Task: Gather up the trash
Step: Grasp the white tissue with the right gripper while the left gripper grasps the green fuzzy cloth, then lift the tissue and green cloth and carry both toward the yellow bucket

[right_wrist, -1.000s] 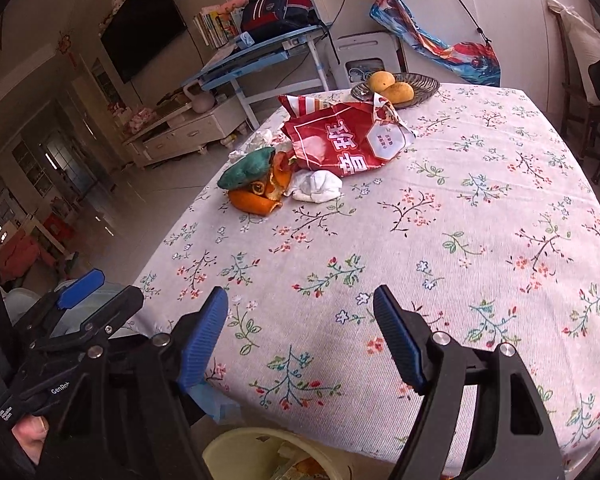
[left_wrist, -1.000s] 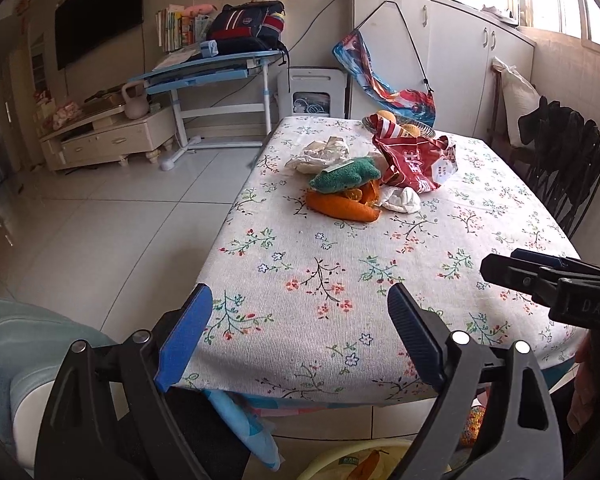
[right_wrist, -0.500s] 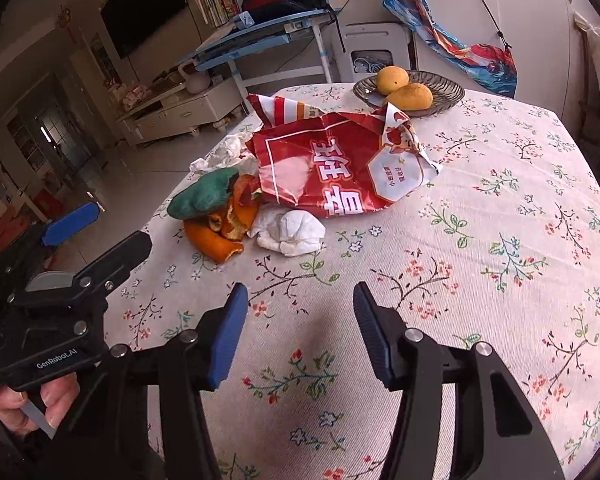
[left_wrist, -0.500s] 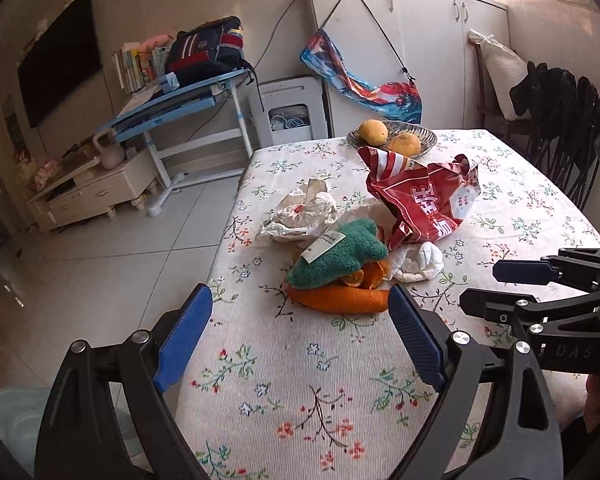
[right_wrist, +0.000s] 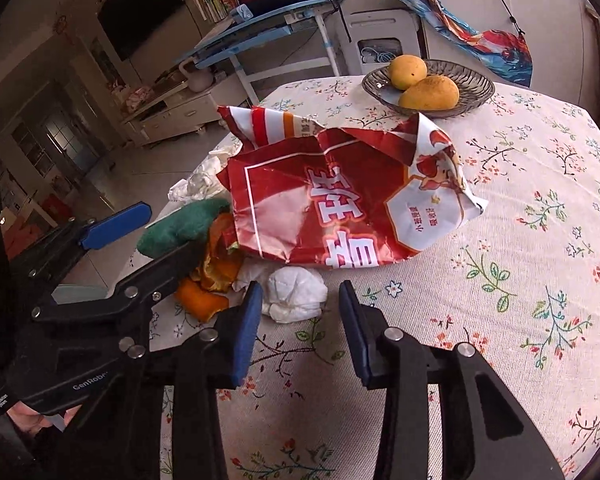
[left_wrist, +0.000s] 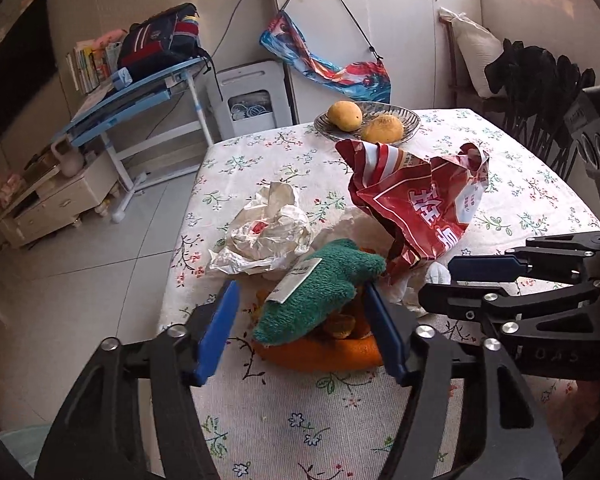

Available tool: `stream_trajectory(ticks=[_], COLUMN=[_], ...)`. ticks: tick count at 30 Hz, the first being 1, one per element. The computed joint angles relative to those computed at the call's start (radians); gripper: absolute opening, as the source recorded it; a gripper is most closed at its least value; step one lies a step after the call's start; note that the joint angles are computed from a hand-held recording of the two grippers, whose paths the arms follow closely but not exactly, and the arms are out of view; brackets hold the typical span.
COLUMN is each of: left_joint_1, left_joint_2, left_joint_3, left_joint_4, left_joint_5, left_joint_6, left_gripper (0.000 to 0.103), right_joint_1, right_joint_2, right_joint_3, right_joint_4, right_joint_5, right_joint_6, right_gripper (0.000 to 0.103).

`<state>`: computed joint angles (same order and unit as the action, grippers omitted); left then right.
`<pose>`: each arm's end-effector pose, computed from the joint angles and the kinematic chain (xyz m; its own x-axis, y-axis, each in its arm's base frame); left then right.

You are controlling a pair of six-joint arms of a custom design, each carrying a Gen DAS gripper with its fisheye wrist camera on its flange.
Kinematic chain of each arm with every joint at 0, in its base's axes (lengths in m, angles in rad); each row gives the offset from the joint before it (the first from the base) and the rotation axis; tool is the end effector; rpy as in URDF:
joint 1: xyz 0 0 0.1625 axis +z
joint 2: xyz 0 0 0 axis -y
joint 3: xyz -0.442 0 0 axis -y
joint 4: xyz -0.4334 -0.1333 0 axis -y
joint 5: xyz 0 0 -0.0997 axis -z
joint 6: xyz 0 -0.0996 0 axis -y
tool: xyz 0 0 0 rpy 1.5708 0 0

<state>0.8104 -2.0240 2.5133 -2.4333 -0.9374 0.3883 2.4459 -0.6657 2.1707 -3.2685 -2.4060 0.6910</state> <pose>-0.0751 -0.3579 0.3178 -0.4352 0.6249 -0.6482 0.8714 0.4733 -0.1288 0.4118 -0.2663 -0.0435 -0.8956 0.0741 0.4387 -0.2370 0.7550 -0.6114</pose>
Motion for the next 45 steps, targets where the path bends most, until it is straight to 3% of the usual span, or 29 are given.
stream_trajectory(ticks=[1, 3, 7, 11, 20, 27, 33, 39, 44, 45], left_joint_1=[0.005, 0.010, 0.007, 0.011, 0.053, -0.046, -0.092, -0.139, -0.187, -0.190], left_joint_2=[0.006, 0.006, -0.024, -0.081, -0.288, -0.474, -0.505, -0.510, -0.526, -0.527], left_joint_3=[-0.006, -0.009, -0.009, -0.027, -0.074, -0.056, -0.043, -0.016, 0.000, -0.002], left_joint_4=[0.014, 0.027, 0.028, 0.071, 0.308, 0.597, 0.735, 0.764, 0.801, 0.805], left_joint_5=[-0.012, -0.023, -0.031, -0.061, -0.163, -0.140, -0.107, -0.031, 0.009, 0.006], left_joint_6=[-0.006, -0.011, -0.022, -0.089, -0.282, -0.377, -0.422, -0.460, -0.480, -0.477], left_gripper=[0.037, 0.029, 0.026, 0.026, 0.026, 0.026, 0.029, 0.049, 0.046, 0.032], right_joint_1=[-0.002, 0.000, 0.020, 0.033, 0.123, 0.204, 0.245, 0.258, 0.267, 0.270], right_joint_2=[0.002, 0.009, 0.015, -0.010, -0.070, -0.108, -0.123, -0.115, -0.111, -0.109], right_joint_3=[-0.005, -0.018, -0.028, -0.002, 0.053, 0.091, 0.108, 0.106, 0.107, 0.108], right_joint_4=[0.006, 0.022, 0.043, 0.048, 0.001, 0.075, 0.148, 0.190, 0.202, 0.200], right_joint_5=[0.008, 0.011, 0.007, 0.009, 0.020, -0.019, -0.037, -0.024, -0.019, -0.018], right_joint_6=[-0.011, -0.026, -0.042, -0.004, 0.077, 0.246, 0.369, 0.425, 0.447, 0.452], right_gripper=[0.025, 0.021, 0.019, 0.019, 0.019, 0.019, 0.019, 0.019, 0.019, 0.019])
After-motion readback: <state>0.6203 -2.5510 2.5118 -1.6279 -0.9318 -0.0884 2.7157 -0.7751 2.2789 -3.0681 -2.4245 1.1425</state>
